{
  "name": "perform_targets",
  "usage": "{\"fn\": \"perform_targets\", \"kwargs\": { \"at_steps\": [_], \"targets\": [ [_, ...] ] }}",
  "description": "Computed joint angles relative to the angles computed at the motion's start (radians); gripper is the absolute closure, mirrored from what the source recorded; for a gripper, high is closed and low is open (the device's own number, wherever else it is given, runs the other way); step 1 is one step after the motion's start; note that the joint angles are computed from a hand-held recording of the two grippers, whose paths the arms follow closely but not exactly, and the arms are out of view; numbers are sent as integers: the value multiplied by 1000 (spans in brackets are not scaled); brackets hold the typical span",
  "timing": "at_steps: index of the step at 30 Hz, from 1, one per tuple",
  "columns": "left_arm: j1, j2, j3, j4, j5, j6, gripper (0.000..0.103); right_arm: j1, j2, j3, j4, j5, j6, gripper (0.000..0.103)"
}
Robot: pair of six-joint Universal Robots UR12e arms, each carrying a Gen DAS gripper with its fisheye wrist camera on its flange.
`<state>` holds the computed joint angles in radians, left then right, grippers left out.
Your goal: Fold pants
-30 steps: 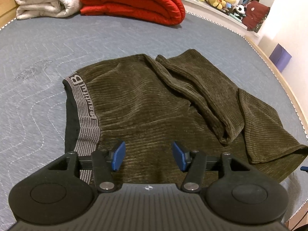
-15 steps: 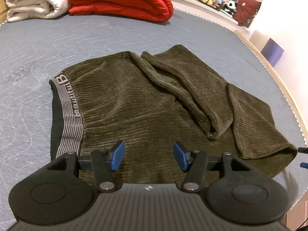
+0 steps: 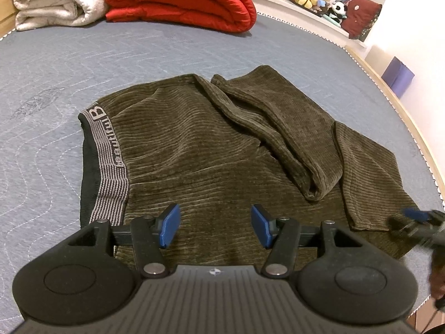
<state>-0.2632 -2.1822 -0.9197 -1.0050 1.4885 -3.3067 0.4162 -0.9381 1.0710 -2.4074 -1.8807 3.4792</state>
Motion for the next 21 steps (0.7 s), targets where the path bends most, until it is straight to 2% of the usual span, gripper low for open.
{"fn": "perform_targets", "kwargs": {
  "at_steps": [2,5,8,9,10,11,13,16,18,20,21],
  "targets": [
    [1,-1,1,-2,6,1,41,17,46,-48,12,12,-164,32],
    [3,-4,2,-5,14,0,41,40,100,-98,12,-36,-369,32],
    [7,-5,4,-6,18,-8,41,44,134,-144,69,-45,-446,34],
    [8,-5,5,-6,18,-11,41,42,138,-151,63,-38,-448,39],
    [9,-5,5,-5,18,-13,41,37,140,-161,72,-8,-438,47],
    [10,-6,7,-6,19,-16,41,30,137,-167,88,29,-414,75],
    [11,-8,12,-9,15,-21,41,18,123,-157,75,64,-381,86],
    [9,-11,18,-10,8,-19,41,-1,92,-118,-23,72,-326,91],
    [7,-12,21,-10,2,-15,41,-25,44,-49,-158,55,-209,91],
    [4,-13,22,-11,-2,-8,41,-50,-9,36,-320,-11,-66,92],
    [3,-13,22,-12,-4,-6,41,-63,-37,84,-401,-68,23,93]
  ]
}}
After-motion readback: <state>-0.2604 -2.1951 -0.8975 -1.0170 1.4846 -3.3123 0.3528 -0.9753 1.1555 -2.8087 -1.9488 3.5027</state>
